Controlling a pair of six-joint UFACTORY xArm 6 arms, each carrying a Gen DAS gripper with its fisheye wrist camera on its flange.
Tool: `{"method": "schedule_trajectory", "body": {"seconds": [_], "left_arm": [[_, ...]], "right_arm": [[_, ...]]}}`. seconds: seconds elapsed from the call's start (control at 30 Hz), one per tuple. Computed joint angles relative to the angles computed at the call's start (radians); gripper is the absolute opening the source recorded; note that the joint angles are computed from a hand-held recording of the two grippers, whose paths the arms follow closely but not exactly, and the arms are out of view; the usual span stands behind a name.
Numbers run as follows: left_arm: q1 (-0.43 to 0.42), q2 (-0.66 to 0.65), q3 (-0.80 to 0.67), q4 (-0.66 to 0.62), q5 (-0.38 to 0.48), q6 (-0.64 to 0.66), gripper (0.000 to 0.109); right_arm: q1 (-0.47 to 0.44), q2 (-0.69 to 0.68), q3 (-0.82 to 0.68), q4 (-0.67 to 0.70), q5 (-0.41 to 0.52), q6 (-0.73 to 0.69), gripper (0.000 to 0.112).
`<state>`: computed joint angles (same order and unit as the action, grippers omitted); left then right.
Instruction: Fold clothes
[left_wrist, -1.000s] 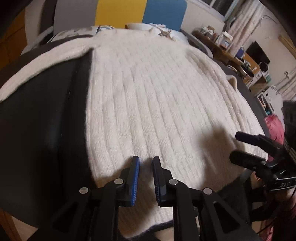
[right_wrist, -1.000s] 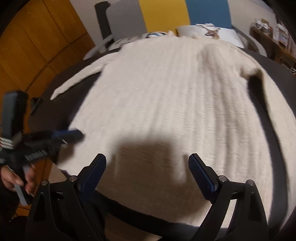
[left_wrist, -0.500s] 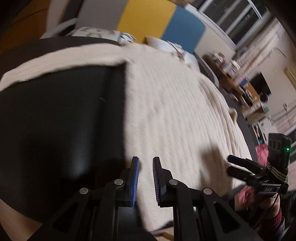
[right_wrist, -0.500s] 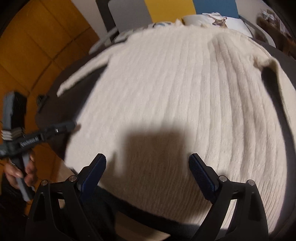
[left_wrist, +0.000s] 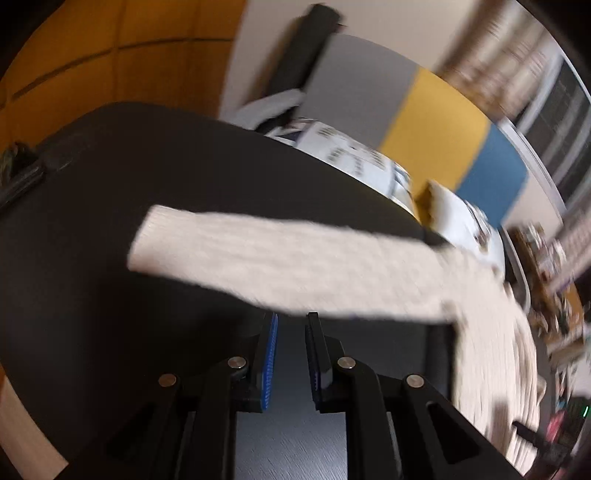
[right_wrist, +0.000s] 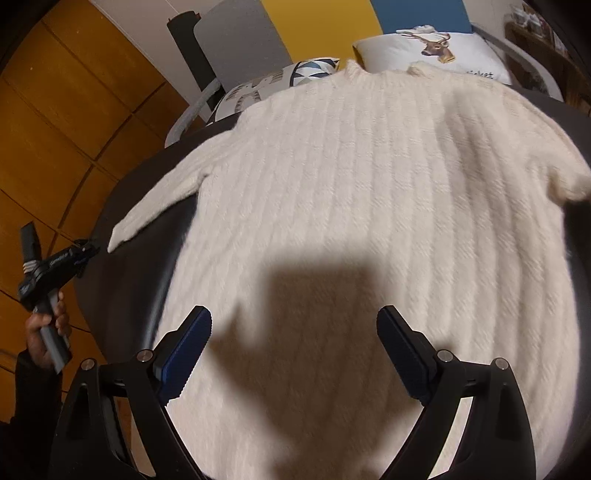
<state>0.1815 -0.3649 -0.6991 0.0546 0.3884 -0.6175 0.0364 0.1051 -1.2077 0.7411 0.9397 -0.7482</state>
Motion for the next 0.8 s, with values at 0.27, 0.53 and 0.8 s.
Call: {"method": "schedule_trajectory", "body": {"seconds": [0.27,0.53,0.8], "left_arm": [[0.134,0.140,-0.084,-0.128,-0.026,0.156,0.014],[0.164,0.270,-0.190,0.045,0.014,0.107,0.014],[0.213,0.273,-0.160,0.007,0.043,0.139,0.016]], "right_arm": [[0.074,0.111,-0.134,0.009,0.001,0.015,0.094],[0.170,0.318,-0.427,-0.065,-0.027,0.075,0.094],[0.225,0.537,-0.682,-0.252,0.011,0.203,0.097]]}}
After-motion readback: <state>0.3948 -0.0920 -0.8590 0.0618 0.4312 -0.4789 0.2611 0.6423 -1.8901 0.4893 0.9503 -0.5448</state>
